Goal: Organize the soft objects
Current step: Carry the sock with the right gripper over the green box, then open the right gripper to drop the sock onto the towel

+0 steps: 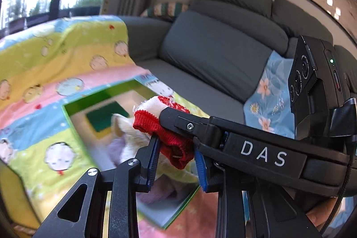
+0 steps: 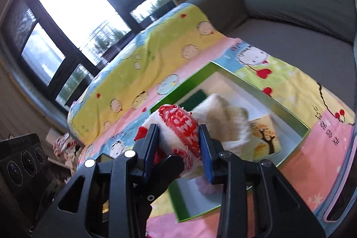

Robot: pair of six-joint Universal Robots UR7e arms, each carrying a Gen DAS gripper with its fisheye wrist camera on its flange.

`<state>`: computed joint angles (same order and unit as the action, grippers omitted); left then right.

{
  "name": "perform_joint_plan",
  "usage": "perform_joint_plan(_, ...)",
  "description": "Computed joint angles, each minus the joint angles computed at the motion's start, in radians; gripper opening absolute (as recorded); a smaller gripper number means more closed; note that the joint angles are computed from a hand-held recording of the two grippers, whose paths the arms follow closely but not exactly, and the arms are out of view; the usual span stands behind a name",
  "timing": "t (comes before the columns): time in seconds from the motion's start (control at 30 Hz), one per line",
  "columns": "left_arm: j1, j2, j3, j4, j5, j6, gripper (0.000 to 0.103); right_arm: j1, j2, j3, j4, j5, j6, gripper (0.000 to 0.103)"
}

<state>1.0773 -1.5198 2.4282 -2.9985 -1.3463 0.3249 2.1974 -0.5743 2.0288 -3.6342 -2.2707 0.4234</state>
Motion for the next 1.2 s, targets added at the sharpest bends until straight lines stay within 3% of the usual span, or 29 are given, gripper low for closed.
perform_joint_plan(0.3, 0.028, 0.151, -0.058, 0.033, 0.009, -0.030, 0.027, -0.076, -0.002, 0.022, 0.062, -0.020, 0.125, 0.036)
perform_joint_plan(0.53, 0.024, 0.182, -0.070, 0.091, 0.075, -0.107, 0.027, -0.068, 0.004, -0.021, 0.256, -0.116, 0.193, 0.036)
perform_joint_plan(0.73, 0.023, 0.164, -0.055, 0.085, 0.074, -0.134, 0.027, -0.072, 0.003, -0.013, 0.239, -0.112, 0.178, 0.040)
perform_joint_plan(0.8, 0.017, 0.133, -0.041, 0.086, 0.072, -0.136, 0.027, -0.064, 0.008, -0.009, 0.203, -0.111, 0.149, 0.046)
perform_joint_plan(0.97, -0.001, 0.011, -0.017, 0.173, 0.095, -0.161, 0.027, -0.007, 0.031, -0.032, 0.149, -0.212, 0.094, 0.089)
perform_joint_plan(1.07, -0.009, -0.071, 0.006, 0.198, 0.133, -0.176, 0.027, 0.027, 0.044, -0.033, 0.061, -0.229, 0.025, 0.095)
perform_joint_plan(1.1, -0.010, -0.109, 0.017, 0.202, 0.143, -0.182, 0.031, 0.037, 0.047, -0.033, 0.042, -0.228, 0.011, 0.095)
perform_joint_plan(1.17, 0.001, -0.179, 0.026, 0.227, 0.147, -0.194, 0.052, 0.055, 0.053, -0.037, 0.018, -0.217, 0.000, 0.096)
perform_joint_plan(1.2, 0.009, -0.215, 0.030, 0.239, 0.152, -0.200, 0.068, 0.061, 0.057, -0.040, 0.015, -0.210, -0.003, 0.096)
